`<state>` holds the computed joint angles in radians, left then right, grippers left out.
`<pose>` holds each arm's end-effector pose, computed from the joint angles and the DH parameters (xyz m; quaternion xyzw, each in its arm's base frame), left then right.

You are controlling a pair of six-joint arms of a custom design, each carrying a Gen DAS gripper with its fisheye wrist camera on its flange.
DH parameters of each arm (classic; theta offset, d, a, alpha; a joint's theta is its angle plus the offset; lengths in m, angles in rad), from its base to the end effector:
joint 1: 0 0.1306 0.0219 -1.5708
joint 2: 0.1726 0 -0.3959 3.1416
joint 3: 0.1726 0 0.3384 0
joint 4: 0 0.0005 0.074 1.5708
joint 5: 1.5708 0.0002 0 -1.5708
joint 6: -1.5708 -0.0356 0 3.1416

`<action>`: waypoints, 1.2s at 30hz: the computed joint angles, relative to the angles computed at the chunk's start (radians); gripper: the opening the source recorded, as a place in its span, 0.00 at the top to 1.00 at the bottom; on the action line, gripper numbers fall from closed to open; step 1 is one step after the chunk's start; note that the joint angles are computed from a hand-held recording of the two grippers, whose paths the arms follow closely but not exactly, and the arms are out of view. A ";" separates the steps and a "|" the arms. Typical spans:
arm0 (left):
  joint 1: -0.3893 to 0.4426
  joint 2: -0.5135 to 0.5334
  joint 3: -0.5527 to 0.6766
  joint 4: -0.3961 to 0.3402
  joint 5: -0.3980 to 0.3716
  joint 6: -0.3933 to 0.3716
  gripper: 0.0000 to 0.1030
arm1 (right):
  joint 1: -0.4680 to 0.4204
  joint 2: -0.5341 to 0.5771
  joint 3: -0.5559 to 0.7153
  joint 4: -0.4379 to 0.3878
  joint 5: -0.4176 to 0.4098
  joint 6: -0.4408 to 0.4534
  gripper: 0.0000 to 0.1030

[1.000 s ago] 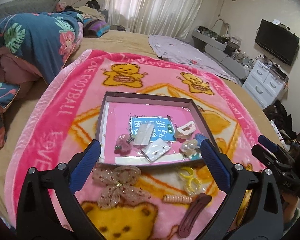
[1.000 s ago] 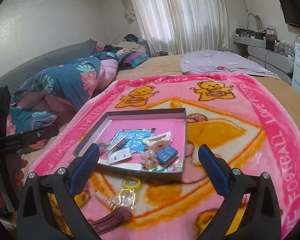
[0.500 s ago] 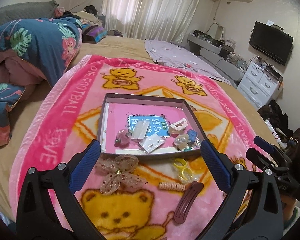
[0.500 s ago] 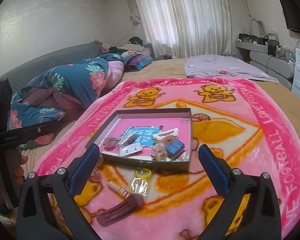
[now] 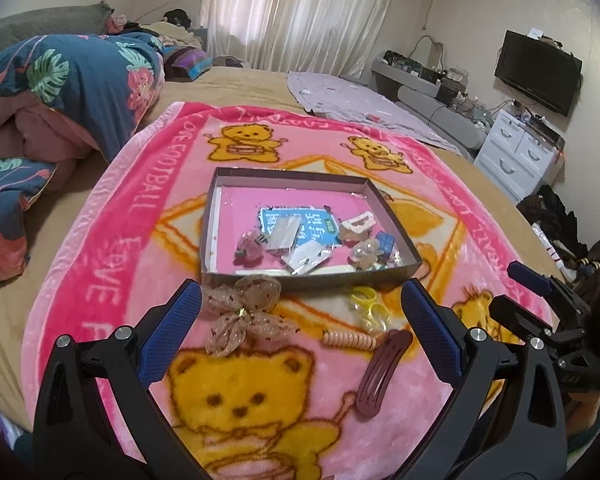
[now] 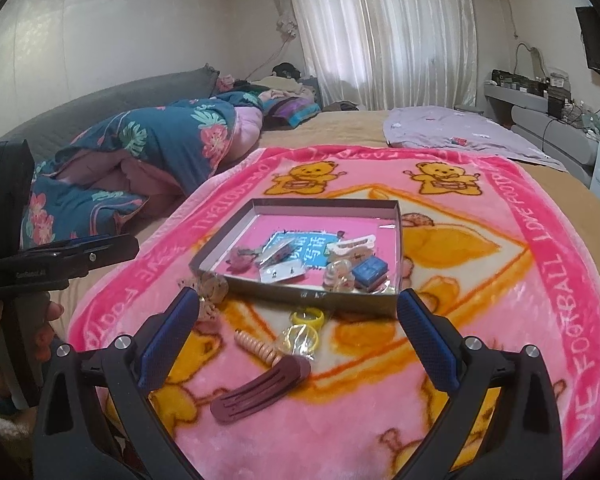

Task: Organize jewelry
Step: 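Withdraw both grippers from the tray back over the blanket, then grasp the maroon hair clip with right gripper while left reaches the peach coiled hair tie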

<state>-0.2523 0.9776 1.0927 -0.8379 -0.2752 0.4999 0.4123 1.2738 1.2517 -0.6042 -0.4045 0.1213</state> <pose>0.2710 -0.0604 0.4591 -0.1675 0.8890 -0.0334 0.4250 0.3587 0.1716 0.4532 -0.3181 0.8174 0.2416 0.4150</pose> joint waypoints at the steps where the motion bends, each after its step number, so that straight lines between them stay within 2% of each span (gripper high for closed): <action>1: -0.001 -0.003 -0.005 0.000 0.001 0.002 0.09 | 0.001 -0.001 -0.003 -0.003 0.003 0.001 0.04; 23: -0.006 -0.041 -0.120 -0.048 -0.022 0.016 0.09 | 0.021 0.011 -0.065 -0.085 0.007 0.025 0.04; 28: 0.012 -0.052 -0.152 -0.057 0.008 0.017 0.09 | 0.032 0.032 -0.070 -0.113 0.008 0.030 0.04; 36: 0.002 -0.056 -0.195 -0.055 0.026 0.002 0.09 | 0.039 0.082 -0.061 -0.158 -0.046 0.020 0.05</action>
<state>-0.2507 0.9218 0.8980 -0.8932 -0.2487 0.5023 0.4509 1.3562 1.1910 -0.7620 -0.4506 0.1409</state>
